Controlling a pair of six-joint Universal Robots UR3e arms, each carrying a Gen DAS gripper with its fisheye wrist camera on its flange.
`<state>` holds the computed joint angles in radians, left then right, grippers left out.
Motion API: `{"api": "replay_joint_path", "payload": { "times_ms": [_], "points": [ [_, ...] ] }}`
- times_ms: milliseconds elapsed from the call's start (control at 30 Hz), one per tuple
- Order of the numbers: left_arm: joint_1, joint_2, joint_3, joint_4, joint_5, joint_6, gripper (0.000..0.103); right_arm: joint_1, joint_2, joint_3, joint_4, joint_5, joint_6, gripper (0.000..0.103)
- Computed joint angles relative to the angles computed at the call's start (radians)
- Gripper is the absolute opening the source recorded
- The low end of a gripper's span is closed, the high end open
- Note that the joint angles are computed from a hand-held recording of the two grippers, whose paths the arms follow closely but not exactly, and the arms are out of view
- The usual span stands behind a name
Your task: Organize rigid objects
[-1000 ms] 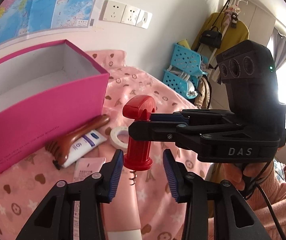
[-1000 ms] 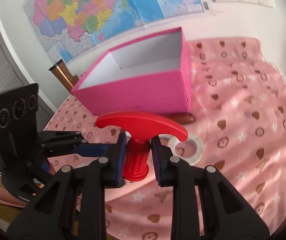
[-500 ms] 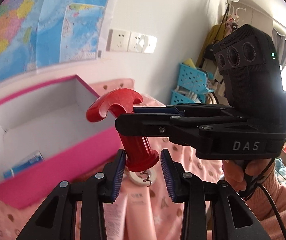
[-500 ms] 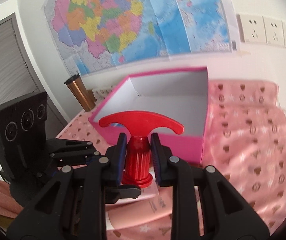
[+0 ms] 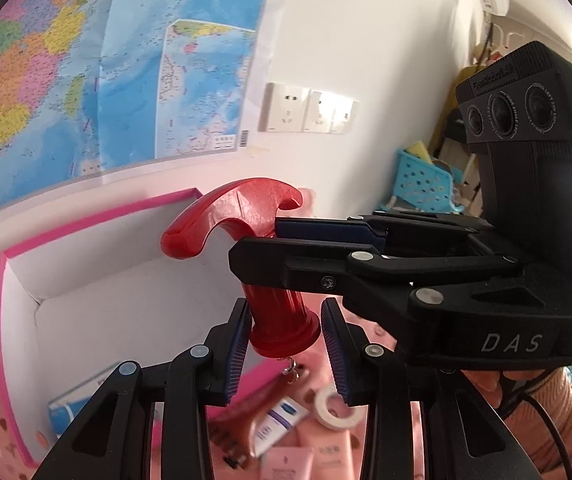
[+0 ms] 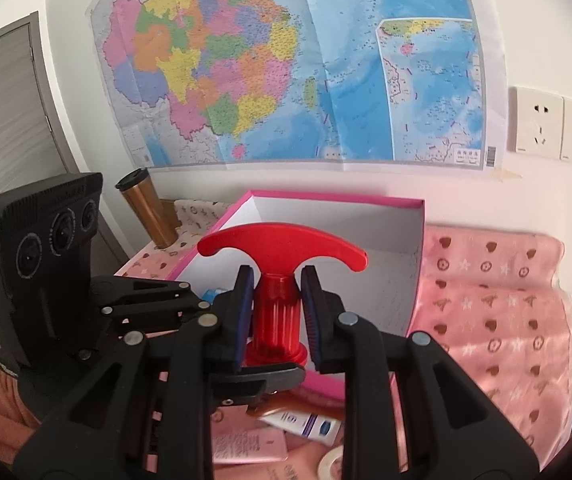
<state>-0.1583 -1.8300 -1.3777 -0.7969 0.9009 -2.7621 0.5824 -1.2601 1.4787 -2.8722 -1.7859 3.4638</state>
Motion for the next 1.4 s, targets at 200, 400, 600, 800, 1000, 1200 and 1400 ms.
{"api": "replay_joint_path", "payload": {
  "times_ms": [200,400,600,800,1000,1200,1400],
  "points": [
    [-0.013,-0.121,0.136,-0.059,0.038,-0.031,0.036,-0.072,0.046,-0.045,0.043,0.067,0.005,0.026],
    [-0.028,-0.231,0.250,-0.130,0.074,-0.058,0.036,-0.121,0.104,-0.080,0.090,0.112,0.023,0.026],
    [-0.038,-0.307,0.322,-0.183,0.100,-0.075,0.036,-0.150,0.154,-0.122,0.178,0.133,0.034,0.026],
    [-0.045,-0.312,0.317,-0.191,0.137,-0.061,0.036,-0.149,0.177,-0.167,0.286,0.088,0.070,0.028],
    [-0.025,-0.280,0.256,-0.165,0.140,-0.048,0.036,-0.136,0.150,-0.150,0.317,0.022,0.101,0.034],
    [-0.013,-0.176,0.078,-0.015,0.179,-0.051,0.036,-0.113,0.051,0.012,0.162,0.002,0.109,0.034],
    [0.076,0.031,-0.222,0.157,0.088,-0.026,0.038,-0.085,-0.083,0.299,-0.101,0.008,0.126,0.040]
  ]
}}
